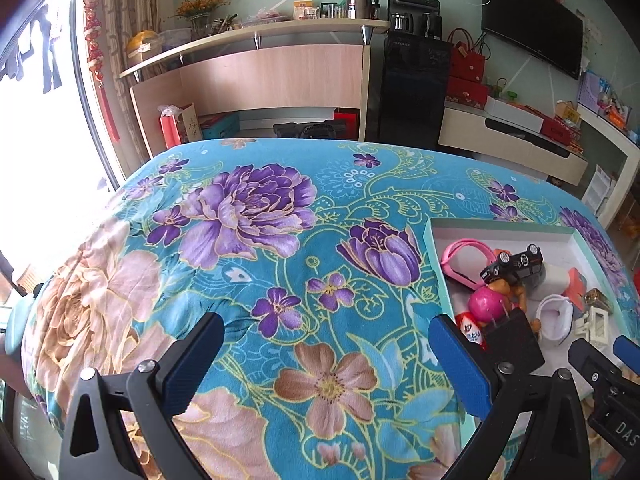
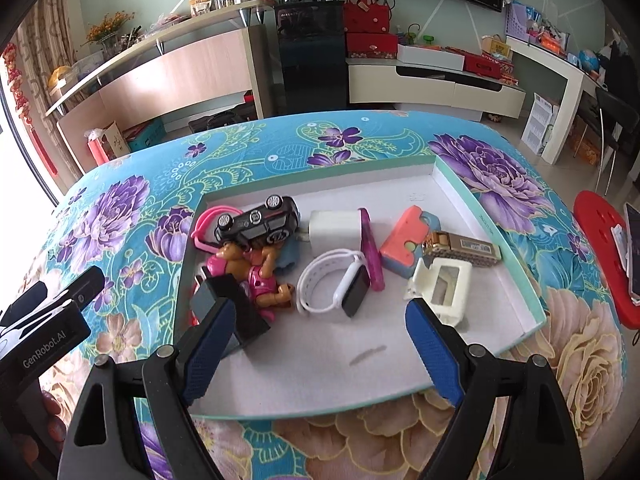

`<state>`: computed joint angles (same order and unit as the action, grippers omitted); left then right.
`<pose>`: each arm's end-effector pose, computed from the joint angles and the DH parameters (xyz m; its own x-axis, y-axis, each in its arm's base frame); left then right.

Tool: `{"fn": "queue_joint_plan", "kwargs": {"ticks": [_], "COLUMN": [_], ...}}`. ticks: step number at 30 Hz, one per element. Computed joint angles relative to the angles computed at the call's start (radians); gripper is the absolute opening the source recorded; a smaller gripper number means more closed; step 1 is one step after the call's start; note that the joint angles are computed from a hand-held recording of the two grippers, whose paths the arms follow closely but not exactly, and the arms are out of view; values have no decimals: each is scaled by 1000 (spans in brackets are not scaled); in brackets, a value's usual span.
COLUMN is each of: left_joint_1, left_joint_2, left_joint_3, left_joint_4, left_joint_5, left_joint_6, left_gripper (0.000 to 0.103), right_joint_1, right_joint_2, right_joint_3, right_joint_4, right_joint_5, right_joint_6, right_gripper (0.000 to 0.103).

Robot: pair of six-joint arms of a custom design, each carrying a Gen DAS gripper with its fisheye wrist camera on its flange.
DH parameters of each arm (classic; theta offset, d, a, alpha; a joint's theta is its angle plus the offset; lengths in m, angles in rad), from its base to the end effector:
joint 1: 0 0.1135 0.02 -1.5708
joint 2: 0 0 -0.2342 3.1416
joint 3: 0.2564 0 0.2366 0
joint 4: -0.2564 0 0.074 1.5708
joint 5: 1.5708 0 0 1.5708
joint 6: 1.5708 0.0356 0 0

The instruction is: Organize rigid objects

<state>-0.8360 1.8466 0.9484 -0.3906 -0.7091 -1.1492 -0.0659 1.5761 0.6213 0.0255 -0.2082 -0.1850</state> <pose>0.2193 -0.2081 0.1002 -0.6665 -0.2953 -0.6845 -0.4068 0.9135 0.0020 0.2675 -0.0103 0.1084 -0.7750 -0.1292 -0.6186 -0.2050 0.9773 0.0527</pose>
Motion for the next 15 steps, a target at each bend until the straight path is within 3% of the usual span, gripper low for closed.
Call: {"fn": "queue_joint_plan", "kwargs": {"ticks": [8,15], "left_joint_1": [-103,-182], "left_joint_2": [-14,-8], "left_joint_3": [-26,-46], "left_joint_4": [-106,-125], "left_joint_5": [-16,-28], "left_joint_6": [-113,-150], "left_gripper": [103,103], "right_joint_1": [-47,-27], "right_joint_2": [-138,-263], "right_joint_3": [-134,-240], "right_joint_4": [-13,-11], "right_joint_5": [-28,-34], "right_joint_6": [-69,-104], "right_gripper": [87,87]}}
